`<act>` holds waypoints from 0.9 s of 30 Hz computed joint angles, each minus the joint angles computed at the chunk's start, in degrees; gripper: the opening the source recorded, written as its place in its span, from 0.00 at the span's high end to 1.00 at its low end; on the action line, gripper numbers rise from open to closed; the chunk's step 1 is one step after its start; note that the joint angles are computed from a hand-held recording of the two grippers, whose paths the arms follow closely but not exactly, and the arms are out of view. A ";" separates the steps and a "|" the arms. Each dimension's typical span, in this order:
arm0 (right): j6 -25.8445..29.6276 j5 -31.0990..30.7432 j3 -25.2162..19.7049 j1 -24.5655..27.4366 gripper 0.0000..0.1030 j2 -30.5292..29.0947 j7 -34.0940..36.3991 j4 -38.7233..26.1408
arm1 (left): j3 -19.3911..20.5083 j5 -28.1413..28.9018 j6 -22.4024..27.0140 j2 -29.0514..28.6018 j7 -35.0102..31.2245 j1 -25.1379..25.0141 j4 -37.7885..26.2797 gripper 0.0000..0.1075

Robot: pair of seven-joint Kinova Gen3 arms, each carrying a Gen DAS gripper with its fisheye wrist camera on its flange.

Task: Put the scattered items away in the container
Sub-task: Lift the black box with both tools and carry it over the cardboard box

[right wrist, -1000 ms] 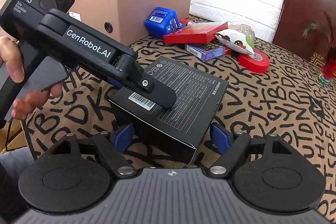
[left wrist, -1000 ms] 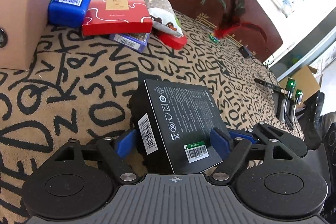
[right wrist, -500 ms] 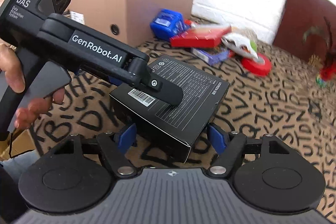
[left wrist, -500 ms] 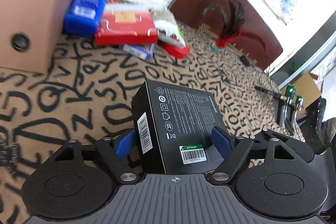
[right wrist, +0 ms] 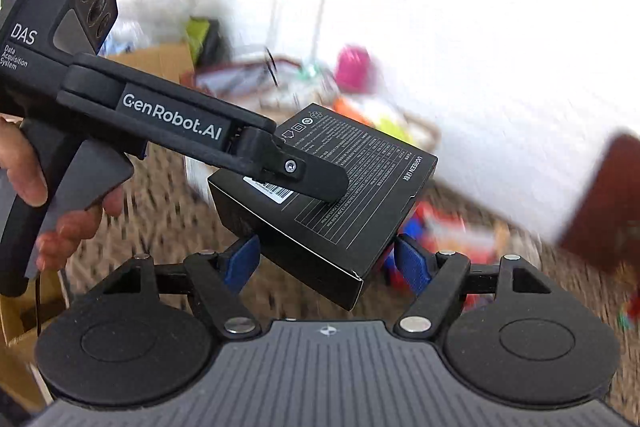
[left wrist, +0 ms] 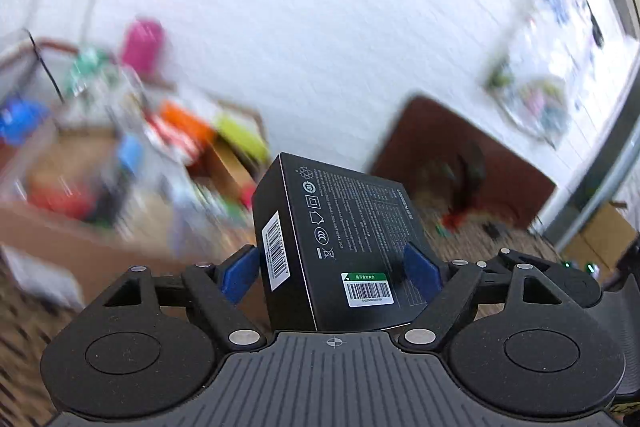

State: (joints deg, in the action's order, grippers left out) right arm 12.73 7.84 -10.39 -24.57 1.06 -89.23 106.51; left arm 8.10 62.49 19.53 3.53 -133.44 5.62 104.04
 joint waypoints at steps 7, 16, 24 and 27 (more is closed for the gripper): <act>0.16 0.45 1.07 -3.53 0.24 11.72 -0.29 -15.40 | -2.30 -9.85 2.62 5.60 8.65 -4.85 -10.98 0.21; 9.86 -6.13 -0.42 -0.79 0.21 23.36 4.57 -28.37 | 0.30 -19.54 6.65 14.89 16.07 -9.83 -18.22 0.17; 7.68 -10.47 -2.23 1.42 0.28 25.01 11.25 -28.63 | 6.23 -15.84 6.44 17.49 11.80 -15.23 -19.59 0.23; 7.11 -8.99 0.64 -1.30 0.28 25.20 10.62 -28.58 | 5.79 -18.52 6.41 18.29 13.54 -13.87 -20.66 0.23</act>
